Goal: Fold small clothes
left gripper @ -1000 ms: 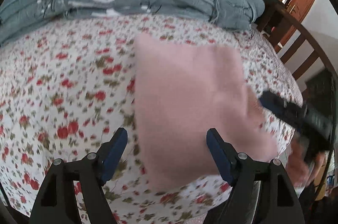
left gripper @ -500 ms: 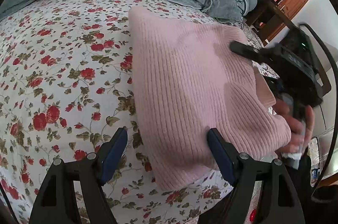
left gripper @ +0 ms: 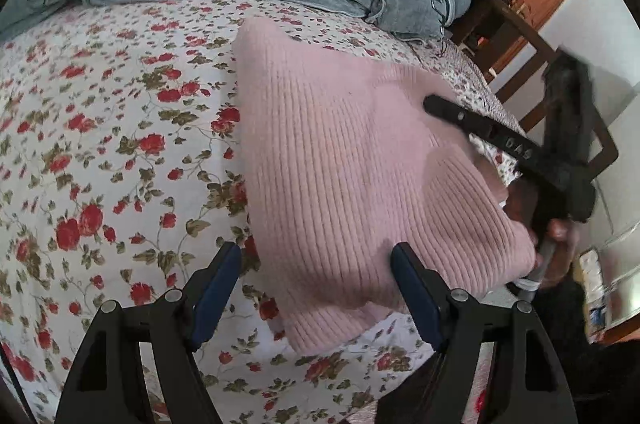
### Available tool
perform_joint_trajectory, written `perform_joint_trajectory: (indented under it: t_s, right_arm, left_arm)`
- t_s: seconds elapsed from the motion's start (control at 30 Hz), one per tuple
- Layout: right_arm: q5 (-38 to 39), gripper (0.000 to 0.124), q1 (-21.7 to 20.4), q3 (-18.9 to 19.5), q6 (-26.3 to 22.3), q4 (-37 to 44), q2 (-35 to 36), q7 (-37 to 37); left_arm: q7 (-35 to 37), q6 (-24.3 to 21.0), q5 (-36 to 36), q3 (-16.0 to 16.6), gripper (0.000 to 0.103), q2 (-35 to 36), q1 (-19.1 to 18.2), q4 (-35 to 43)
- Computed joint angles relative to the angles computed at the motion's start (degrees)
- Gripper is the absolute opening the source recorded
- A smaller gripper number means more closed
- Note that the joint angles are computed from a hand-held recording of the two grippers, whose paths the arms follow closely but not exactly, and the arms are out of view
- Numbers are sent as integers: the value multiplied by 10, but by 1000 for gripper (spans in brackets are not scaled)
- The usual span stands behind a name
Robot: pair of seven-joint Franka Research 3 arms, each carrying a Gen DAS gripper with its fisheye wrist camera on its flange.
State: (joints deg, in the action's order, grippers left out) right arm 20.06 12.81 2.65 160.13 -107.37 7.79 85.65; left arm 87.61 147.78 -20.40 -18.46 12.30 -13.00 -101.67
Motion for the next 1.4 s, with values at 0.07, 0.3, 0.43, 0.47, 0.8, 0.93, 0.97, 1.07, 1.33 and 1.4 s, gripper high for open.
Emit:
perform_joint_trajectory:
  t_s: [0.07,0.3,0.43,0.47,0.8,0.93,0.97,1.07,1.33,1.4]
  right_arm:
    - [69,48,-16,9,-6,-18,-20,-37]
    - [109,52,-5,5,-54,-60,-96,-63]
    - [132,63,17,7,-67,-93,-143,-76]
    - [150,64,25,7,-56,-109,-157,-88]
    - [151,53,58,6,-147,-113,-160,-112]
    - [180,53,53,3,-170,-104,-139,-112]
    - [199,49,53,2,-165,-106,-139,-119]
    - [270,15,58,-2,-113,-141,-173,-190]
    - [250,11,49,-9,-73,-219,-218,-169]
    - [234,20,48,-9,-87,-221,-218,-154]
  left_arm:
    - [0,3,-4,0,76,-5,1,-5]
    - [-74,33,86,25,76,-39,-17,-41]
    - [-173,33,181,45,76,-59,-24,-59]
    - [-175,33,175,44,76,-66,-20,-67]
    - [-164,47,133,42,76,-104,-11,-110]
    - [-153,55,116,46,76,-116,-12,-124]
    - [-152,55,113,47,76,-116,-12,-125]
    - [-145,54,102,48,76,-118,-13,-128]
    - [-124,59,82,50,76,-123,-15,-139]
    - [-127,59,88,50,76,-124,-15,-138]
